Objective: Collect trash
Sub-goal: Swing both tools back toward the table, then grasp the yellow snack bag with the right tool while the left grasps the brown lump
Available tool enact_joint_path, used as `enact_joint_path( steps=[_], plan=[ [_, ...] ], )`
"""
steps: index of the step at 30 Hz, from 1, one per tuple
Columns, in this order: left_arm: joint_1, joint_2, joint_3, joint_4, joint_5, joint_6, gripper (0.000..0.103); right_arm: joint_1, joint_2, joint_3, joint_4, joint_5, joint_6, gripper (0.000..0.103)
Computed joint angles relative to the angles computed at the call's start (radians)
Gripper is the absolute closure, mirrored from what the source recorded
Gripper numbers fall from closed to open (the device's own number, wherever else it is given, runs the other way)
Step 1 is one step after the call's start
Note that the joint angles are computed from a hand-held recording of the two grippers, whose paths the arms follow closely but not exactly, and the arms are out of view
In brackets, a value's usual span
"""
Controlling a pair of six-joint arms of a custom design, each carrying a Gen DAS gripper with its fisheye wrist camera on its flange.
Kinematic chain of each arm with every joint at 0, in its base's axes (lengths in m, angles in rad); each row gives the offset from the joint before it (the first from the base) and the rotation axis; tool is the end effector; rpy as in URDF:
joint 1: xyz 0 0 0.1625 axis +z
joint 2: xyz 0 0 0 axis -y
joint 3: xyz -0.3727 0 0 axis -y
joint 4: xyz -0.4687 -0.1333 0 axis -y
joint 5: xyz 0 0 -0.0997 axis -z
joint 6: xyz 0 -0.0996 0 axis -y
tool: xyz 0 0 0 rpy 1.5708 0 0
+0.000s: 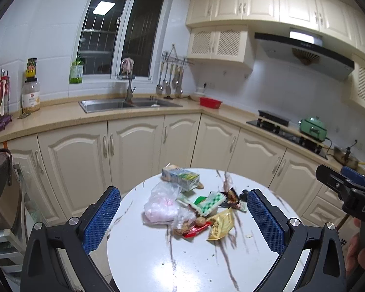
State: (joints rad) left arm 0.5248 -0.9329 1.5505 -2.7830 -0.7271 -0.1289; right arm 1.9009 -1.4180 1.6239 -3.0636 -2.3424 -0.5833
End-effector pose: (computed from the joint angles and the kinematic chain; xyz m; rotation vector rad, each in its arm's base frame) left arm -0.5223 -0.5424 0.1915 0.7882 2.3633 -1.2433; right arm 0.2588 -0.5582 0.5107 0.3189 -1.9634 1.3180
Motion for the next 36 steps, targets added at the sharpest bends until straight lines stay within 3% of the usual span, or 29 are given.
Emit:
enact_joint_path(
  steps=[13, 16, 28, 31, 32, 36],
  plan=[
    [0.122, 0.149, -0.226, 0.254, -0.071, -0.072, 0.001, -0.151, 0.096, -0.102, 0.376, 0.07, 0.205, 0.0],
    [0.144, 0.179, -0.269, 0.304, -0.08, -0.086, 0.001, -0.18, 0.133, -0.133, 0.448, 0.076, 0.241, 0.004],
    [0.217, 0.328, -0.494, 0.486, -0.114, -0.097, 0.002, -0.249, 0.234, -0.224, 0.649, 0.127, 0.324, 0.038],
    [0.229, 0.363, -0.547, 0.53, -0.123, -0.103, 0.002, -0.263, 0.227, -0.221, 0.659, 0.192, 0.318, 0.058],
    [0.233, 0.375, -0.569, 0.546, -0.13, -0.106, 0.002, -0.266, 0.223, -0.217, 0.66, 0.214, 0.306, 0.07],
    [0.247, 0.433, -0.647, 0.588, -0.144, -0.108, 0.002, -0.266, 0.22, -0.217, 0.662, 0.219, 0.279, 0.089]
  ],
)
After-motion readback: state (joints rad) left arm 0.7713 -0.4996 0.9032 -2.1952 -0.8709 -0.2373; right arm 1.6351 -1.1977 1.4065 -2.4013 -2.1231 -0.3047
